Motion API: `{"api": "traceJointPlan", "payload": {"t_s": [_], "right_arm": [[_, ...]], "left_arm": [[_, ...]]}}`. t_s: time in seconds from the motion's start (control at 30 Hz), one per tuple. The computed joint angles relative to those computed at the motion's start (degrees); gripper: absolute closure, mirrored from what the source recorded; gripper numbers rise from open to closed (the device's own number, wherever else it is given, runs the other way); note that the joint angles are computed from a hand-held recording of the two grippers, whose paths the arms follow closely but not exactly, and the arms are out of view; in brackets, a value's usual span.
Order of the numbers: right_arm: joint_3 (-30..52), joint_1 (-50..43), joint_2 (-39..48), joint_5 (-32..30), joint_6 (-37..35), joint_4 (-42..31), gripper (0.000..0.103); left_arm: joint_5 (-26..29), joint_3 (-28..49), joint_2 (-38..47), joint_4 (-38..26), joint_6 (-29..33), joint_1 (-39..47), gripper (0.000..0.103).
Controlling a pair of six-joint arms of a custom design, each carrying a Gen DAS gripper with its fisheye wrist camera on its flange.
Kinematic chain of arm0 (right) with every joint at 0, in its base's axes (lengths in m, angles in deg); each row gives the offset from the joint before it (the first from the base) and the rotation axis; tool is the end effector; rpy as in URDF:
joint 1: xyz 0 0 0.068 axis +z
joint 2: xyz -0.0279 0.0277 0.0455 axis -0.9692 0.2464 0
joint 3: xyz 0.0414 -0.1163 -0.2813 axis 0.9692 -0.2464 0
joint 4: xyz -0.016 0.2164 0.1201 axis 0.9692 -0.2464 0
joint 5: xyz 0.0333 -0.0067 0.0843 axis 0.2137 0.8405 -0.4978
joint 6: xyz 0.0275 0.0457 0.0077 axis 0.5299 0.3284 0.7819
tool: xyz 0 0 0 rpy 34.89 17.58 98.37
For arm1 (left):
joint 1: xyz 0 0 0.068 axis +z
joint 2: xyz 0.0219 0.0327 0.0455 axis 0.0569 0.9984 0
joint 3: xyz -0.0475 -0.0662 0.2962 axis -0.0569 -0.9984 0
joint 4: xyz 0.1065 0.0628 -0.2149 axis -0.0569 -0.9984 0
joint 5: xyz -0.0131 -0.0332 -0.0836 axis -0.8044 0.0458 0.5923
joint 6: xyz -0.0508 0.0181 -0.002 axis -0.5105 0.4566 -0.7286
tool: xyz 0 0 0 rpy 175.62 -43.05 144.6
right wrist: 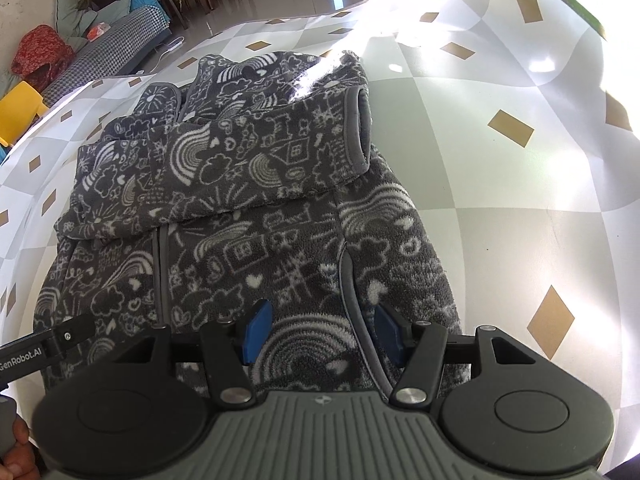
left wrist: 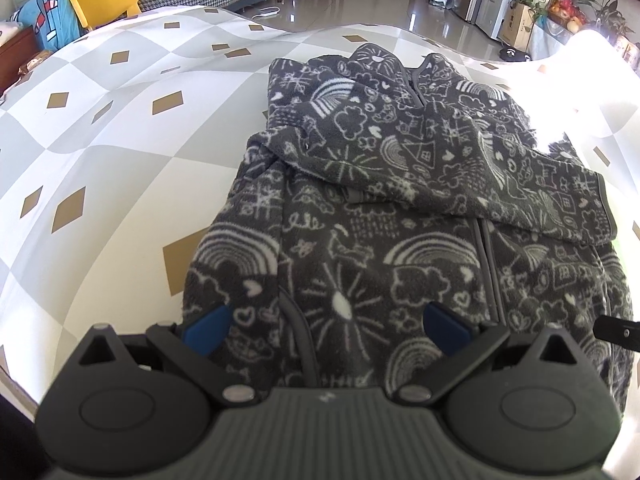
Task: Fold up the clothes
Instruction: 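Withdraw both open grippers from the folded fleece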
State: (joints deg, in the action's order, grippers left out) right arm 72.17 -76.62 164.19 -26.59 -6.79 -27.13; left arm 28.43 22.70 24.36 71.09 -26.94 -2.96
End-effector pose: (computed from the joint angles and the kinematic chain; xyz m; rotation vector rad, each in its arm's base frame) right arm 0.2112 -0.0027 0.1083 0.4040 2.5742 0.1242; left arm 0.2570 -0.0301 0.0918 0.1272 2.5630 -0.1221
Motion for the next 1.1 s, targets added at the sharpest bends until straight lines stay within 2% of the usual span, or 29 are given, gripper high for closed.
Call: {"api": "traceJointPlan", "payload": {"t_s": [0.63, 1.1], "right_arm": [[-2.9, -3.7, -2.6, -0.9, 0.8, -0.7, 0.047], [-5.8, -11.0, -4.9, -6.0, -0.9, -2.4, 0.047]], "left_arm": [[1.0, -1.5, -1.3, -1.6, 0.0, 3.6, 0.000], [3.3, -3.1, -3.1, -2.4, 1.0, 7.5, 0.000]]}}
